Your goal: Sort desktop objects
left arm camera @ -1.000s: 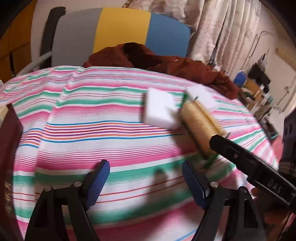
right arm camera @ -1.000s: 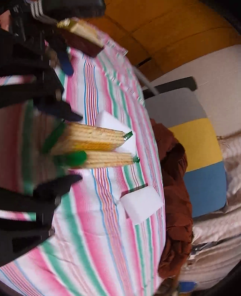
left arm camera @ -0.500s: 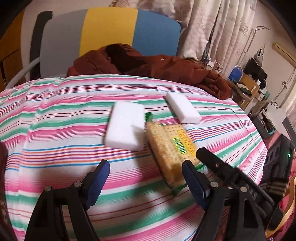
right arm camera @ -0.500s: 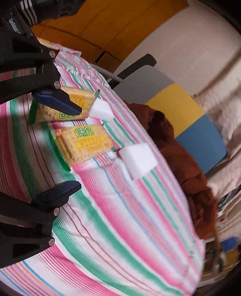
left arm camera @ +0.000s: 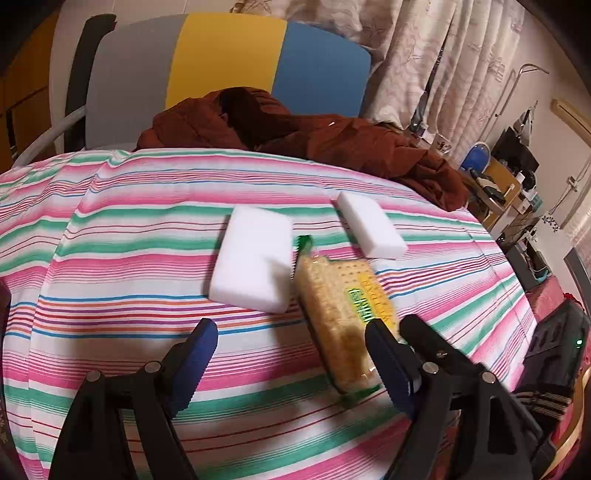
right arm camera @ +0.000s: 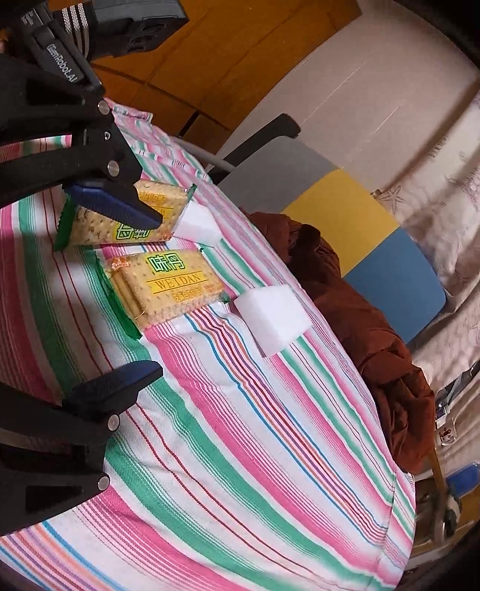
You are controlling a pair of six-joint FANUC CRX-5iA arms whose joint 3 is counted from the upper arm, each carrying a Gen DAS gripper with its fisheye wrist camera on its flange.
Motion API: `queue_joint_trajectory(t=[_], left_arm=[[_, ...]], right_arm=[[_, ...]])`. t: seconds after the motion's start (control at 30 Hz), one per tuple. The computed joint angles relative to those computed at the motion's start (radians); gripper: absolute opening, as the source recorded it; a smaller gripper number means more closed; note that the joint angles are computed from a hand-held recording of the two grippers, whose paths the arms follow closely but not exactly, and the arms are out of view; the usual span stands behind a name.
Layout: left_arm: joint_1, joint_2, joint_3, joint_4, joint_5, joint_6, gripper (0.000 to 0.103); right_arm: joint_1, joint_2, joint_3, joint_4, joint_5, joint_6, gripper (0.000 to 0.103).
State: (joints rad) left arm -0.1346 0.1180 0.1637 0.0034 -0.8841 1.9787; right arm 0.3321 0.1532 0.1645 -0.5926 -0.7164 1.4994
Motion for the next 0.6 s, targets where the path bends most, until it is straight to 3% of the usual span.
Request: queue_joint_trajectory(t=[0.17, 0.4, 0.6], left_arm=[[-0.020, 0.023, 0.054, -0.062, -0.052, 0.033, 0.084], [-0.033, 0.045, 0.079, -0.085, -0.084, 0.033, 0.084], [-0.042, 0.064, 0.095, -0.100, -0.106, 0.026, 0.084]], right_arm=[[0.018, -0.001, -0.005, 0.048, 0.009, -0.031, 0.074], [0.063, -0.062, -0.128, 0.236, 0.163, -0.257, 0.073], [0.065, -0.058, -0.122, 0.246, 0.158, -0.267, 0.074]])
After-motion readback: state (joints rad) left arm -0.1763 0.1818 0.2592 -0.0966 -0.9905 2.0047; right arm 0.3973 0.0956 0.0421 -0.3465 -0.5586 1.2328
